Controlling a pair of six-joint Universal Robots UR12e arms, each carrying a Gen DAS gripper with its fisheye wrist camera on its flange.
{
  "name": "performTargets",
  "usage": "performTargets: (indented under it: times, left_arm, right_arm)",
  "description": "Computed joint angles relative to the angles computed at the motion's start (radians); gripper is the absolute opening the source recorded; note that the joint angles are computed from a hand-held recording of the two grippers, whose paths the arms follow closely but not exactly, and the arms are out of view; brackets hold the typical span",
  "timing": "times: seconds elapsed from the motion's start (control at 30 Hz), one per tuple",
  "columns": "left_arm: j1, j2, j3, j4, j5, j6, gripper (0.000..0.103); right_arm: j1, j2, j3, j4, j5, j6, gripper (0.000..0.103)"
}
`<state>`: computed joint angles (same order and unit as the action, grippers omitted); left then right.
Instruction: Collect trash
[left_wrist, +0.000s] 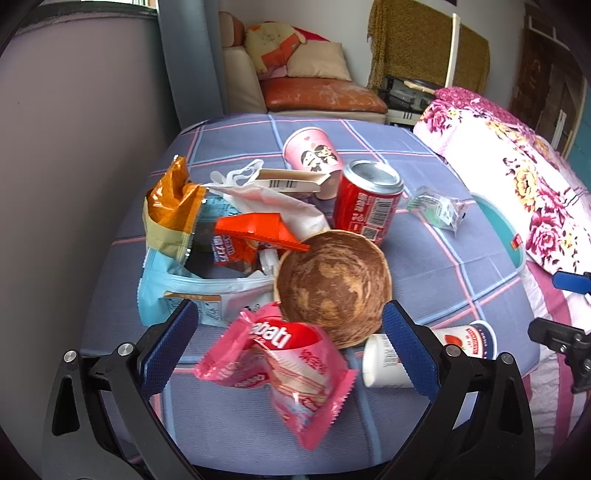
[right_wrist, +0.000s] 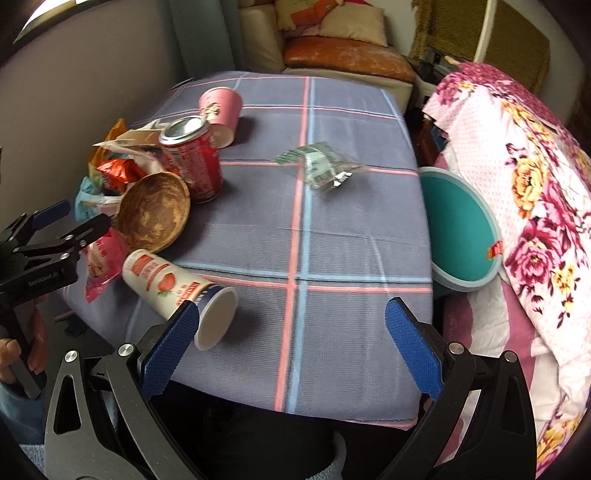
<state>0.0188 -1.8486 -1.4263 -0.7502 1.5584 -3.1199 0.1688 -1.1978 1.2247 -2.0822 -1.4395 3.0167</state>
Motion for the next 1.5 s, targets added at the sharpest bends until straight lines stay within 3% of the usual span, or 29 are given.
performTargets:
  times: [0.17, 0.23, 0.3, 0.33, 0.53, 0.63, 0.8, 0.93, 1.07, 1.3, 1.37, 1.5]
  left_arm:
    - [0.026, 0.0, -0.006, -0.011, -0.003, -0.012, 0.099]
    - [0.039, 0.001, -0.011, -0.01, -0.015, -0.022, 0.099]
    - [0.048, 0.002, -0.016, -0.004, -0.013, -0.027, 0.099]
    - [0.052, 0.003, -0.018, -0.005, -0.014, -0.031, 0.099]
    - [0.072, 0.003, -0.02, -0.014, -0.031, -0.04, 0.099]
    - [0.077, -0.001, -0.013, -0.027, -0.042, -0.047, 0.099]
    - [0.075, -0.007, -0.001, -0.037, -0.048, -0.039, 0.099]
    - [0.061, -0.017, 0.026, -0.052, -0.068, -0.005, 0.099]
    - [0.033, -0.033, 0.061, -0.063, -0.084, 0.059, 0.099]
    - [-0.03, -0.104, 0.175, -0.103, -0.034, 0.111, 0.099]
    - [-0.037, -0.131, 0.222, -0.136, -0.056, 0.127, 0.099]
    - [-0.062, -0.185, 0.3, -0.171, -0.02, 0.169, 0.099]
  right_arm:
    - [0.035, 0.048, -0.089, 0.123, 0.048, -0.168, 0.096]
    - [0.049, 0.071, -0.13, 0.184, 0.062, -0.235, 0.083]
    - [0.063, 0.103, -0.184, 0.263, 0.069, -0.285, 0.063]
    - [0.071, 0.12, -0.21, 0.302, 0.065, -0.31, 0.061]
    - [0.113, 0.173, -0.279, 0.389, -0.01, -0.444, 0.061]
    - [0.128, 0.189, -0.292, 0.401, -0.072, -0.481, 0.061]
    - [0.128, 0.205, -0.301, 0.438, -0.087, -0.489, 0.054]
    - [0.107, 0.186, -0.276, 0.438, -0.014, -0.451, 0.051]
    - [0.05, 0.159, -0.243, 0.398, 0.123, -0.31, 0.048]
    - [-0.034, 0.093, -0.129, 0.227, 0.239, -0.07, 0.047]
    - [-0.054, 0.073, -0.1, 0.179, 0.262, -0.02, 0.046]
    - [-0.091, 0.07, -0.093, 0.134, 0.304, 0.038, 0.046]
